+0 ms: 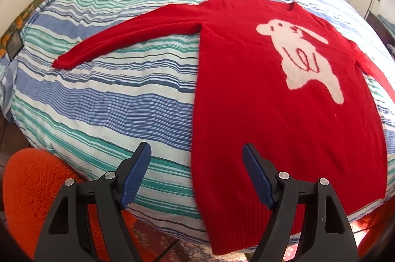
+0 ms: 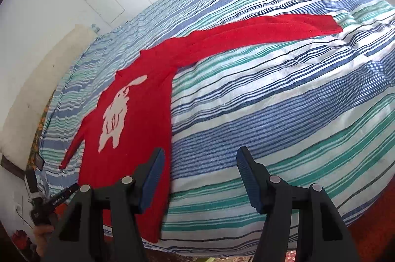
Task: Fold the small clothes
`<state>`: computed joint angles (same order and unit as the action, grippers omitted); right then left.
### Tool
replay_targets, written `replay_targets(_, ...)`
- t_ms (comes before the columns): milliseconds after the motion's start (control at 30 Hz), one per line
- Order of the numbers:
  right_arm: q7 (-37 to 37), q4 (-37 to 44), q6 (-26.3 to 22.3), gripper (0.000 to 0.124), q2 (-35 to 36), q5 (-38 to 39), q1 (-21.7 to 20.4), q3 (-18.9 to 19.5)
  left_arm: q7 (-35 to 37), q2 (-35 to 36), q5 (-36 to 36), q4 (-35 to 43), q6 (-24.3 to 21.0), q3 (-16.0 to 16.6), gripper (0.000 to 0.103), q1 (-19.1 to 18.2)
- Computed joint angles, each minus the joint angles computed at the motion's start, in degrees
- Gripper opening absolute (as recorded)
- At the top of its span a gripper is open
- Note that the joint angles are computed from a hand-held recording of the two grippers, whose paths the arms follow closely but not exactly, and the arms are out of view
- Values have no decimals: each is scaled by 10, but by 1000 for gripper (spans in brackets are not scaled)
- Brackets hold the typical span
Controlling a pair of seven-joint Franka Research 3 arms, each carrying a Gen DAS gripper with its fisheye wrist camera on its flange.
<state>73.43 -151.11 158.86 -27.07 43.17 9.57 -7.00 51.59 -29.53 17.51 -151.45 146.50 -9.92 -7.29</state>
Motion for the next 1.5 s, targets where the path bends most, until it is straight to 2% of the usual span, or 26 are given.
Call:
replay_targets(67,-17,33,3,60,25,9,-3,-22,-2,2,2,1,0,-1,78,1)
replay_targets(133,-39,77,2,60,59,61,0,-59,-3,4,3,2,0,-2,78,1)
replay_targets(300,12,184,-65,60,184,172,-55,-105,-8,4,6,2,-6,-3,78,2)
replay_targets(400,37,230,-89,60,247,191,-89,-105,-13,7,11,3,-15,-7,78,4)
replay_targets(567,60,273,-67,58,306,226,-130,-77,-20,16,19,8,-29,-9,78,6)
replay_targets(600,72,281,-64,49,315,206,-136,-71,-22,17,21,9,-31,-10,78,7)
replay_targets(633,103,288,-59,41,321,153,-140,-65,-24,17,22,9,-32,-9,78,7)
replay_targets(667,161,291,-49,13,323,61,-136,-65,-26,15,22,7,-31,-8,78,7)
replay_targets(700,197,288,-33,4,320,0,-134,-62,-26,14,20,6,-29,-5,78,6)
replay_targets(800,241,301,4,5,298,-110,-132,-40,-21,15,12,3,-22,2,79,3)
replay_targets(900,149,350,1,5,277,-113,-121,8,-11,25,6,7,-12,5,79,0)
replay_targets(1033,-16,450,-52,4,288,-33,-62,69,-2,25,9,8,-3,2,79,1)
replay_targets(1100,-60,500,-79,5,312,1,-31,95,1,18,2,3,0,6,79,-1)
replay_targets(1133,-71,533,-105,6,334,13,-18,106,2,16,-3,2,1,8,79,-2)
replay_targets(1167,-70,567,-141,15,358,19,-9,114,3,12,-8,0,2,11,79,-2)
replay_targets(1200,-55,606,-188,49,386,11,-12,130,3,8,-13,-3,4,14,79,-2)
replay_targets(1233,-52,626,-218,66,402,16,0,125,4,4,-19,-5,6,16,79,-2)
replay_targets(1267,-63,626,-224,72,404,32,1,132,6,0,-26,-9,9,21,79,-3)
replay_targets(1400,-87,587,-215,72,387,61,-6,126,20,-1,-54,-13,14,34,79,-6)
replay_targets(1500,-62,578,-206,71,393,22,-15,103,28,5,-66,-9,16,36,79,-4)
